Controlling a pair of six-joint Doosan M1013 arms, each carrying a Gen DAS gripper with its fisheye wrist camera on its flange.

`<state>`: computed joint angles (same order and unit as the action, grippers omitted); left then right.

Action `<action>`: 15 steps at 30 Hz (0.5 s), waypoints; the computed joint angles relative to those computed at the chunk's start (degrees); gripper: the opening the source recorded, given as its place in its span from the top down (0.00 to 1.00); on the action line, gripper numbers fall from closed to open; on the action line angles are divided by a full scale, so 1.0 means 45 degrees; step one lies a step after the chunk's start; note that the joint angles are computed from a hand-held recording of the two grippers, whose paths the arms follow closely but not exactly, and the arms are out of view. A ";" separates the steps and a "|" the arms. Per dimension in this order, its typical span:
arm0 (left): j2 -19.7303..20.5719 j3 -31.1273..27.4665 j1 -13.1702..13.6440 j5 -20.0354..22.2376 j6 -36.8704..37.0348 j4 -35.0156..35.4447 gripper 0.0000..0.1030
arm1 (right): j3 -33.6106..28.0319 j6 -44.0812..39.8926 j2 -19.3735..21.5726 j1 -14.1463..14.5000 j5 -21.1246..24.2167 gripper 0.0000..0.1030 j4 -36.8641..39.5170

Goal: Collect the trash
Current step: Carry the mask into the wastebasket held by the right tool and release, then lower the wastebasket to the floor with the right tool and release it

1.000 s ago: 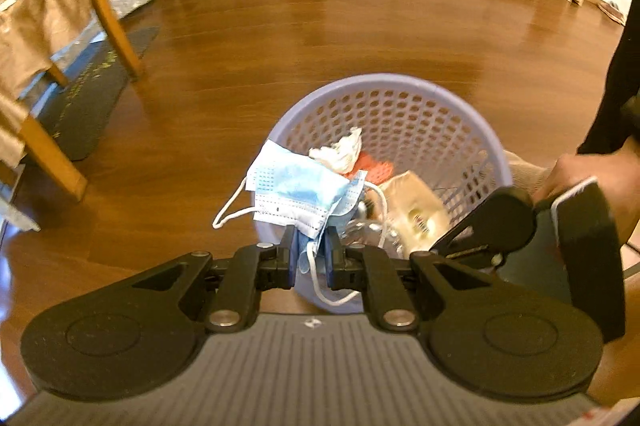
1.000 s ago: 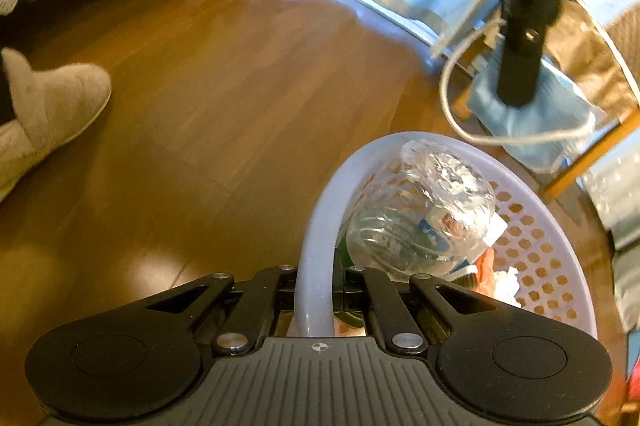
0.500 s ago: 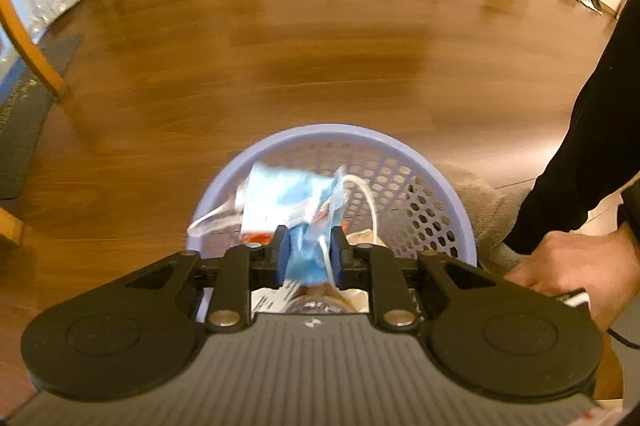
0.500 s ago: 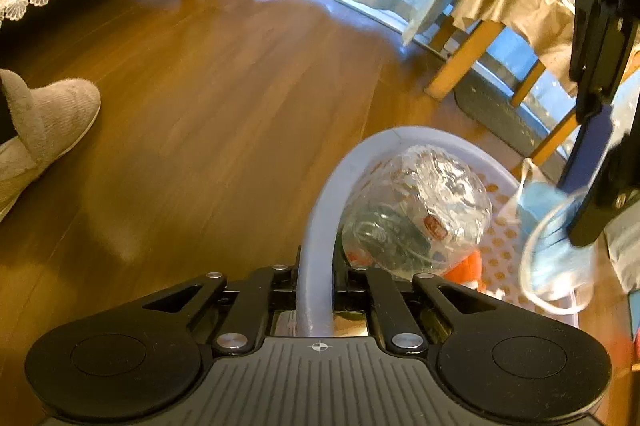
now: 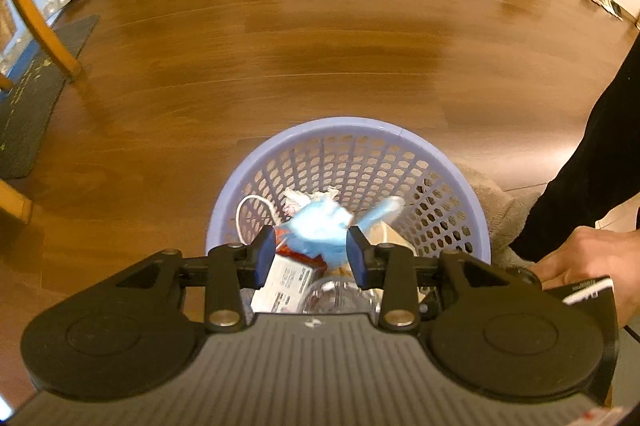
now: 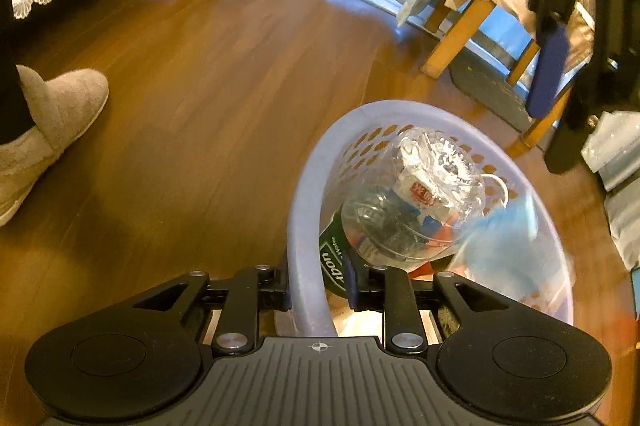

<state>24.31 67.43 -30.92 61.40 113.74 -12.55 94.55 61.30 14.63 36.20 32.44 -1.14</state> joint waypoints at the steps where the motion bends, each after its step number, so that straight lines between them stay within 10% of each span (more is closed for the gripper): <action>1: -0.0092 0.0079 0.0002 -0.0030 -0.0169 0.0098 0.67 | 0.0082 -0.0381 -0.0100 -0.0013 -0.0085 0.69 0.0303; 15: -0.1714 0.1538 0.0094 -0.0923 -0.2151 0.0637 0.62 | 0.0258 0.0310 -0.0900 0.0293 0.0028 0.62 -0.0475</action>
